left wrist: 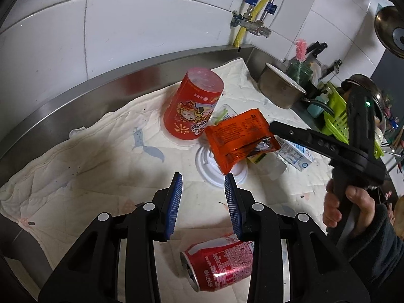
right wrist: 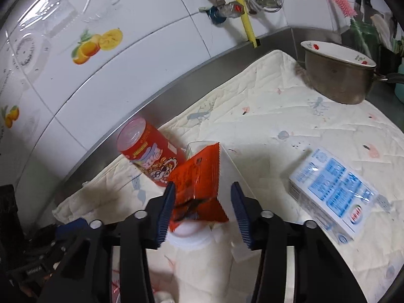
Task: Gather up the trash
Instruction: 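Return to the cloth and grasp the orange snack packet with the right tool, then grasp the white lid with the left tool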
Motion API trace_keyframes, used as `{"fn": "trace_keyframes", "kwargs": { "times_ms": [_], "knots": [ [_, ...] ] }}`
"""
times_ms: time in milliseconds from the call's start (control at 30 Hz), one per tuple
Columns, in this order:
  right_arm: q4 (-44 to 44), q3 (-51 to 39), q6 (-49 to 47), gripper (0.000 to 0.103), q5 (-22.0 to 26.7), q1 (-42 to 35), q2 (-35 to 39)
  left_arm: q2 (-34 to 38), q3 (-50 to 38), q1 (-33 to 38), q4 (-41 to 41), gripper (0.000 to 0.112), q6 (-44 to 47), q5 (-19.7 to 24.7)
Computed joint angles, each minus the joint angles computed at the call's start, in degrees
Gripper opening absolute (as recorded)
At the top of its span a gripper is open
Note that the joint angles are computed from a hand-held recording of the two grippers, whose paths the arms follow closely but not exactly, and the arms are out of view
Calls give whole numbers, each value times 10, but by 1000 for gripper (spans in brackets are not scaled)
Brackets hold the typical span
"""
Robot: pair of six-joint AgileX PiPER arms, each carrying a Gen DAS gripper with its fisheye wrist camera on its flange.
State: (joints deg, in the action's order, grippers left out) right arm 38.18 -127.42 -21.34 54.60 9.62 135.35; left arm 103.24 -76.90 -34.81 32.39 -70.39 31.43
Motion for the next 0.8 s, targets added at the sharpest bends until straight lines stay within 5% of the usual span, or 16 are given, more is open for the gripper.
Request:
{"fn": "trace_keyframes", "kwargs": {
  "times_ms": [233,400,500,800],
  "knots": [
    [-22,-150,70,40,62,6,85,6,-1,11,-11,35,13,-2],
    [-28,-214,88,20,88,12,121,10,-3,16,-20,35,25,-3],
    [-8,-157,65,8,62,10,94,19,-15,17,-30,35,43,3],
    [63,67,-48,2,-38,-13,-49,95,-118,23,-125,43,210,44]
  ]
}}
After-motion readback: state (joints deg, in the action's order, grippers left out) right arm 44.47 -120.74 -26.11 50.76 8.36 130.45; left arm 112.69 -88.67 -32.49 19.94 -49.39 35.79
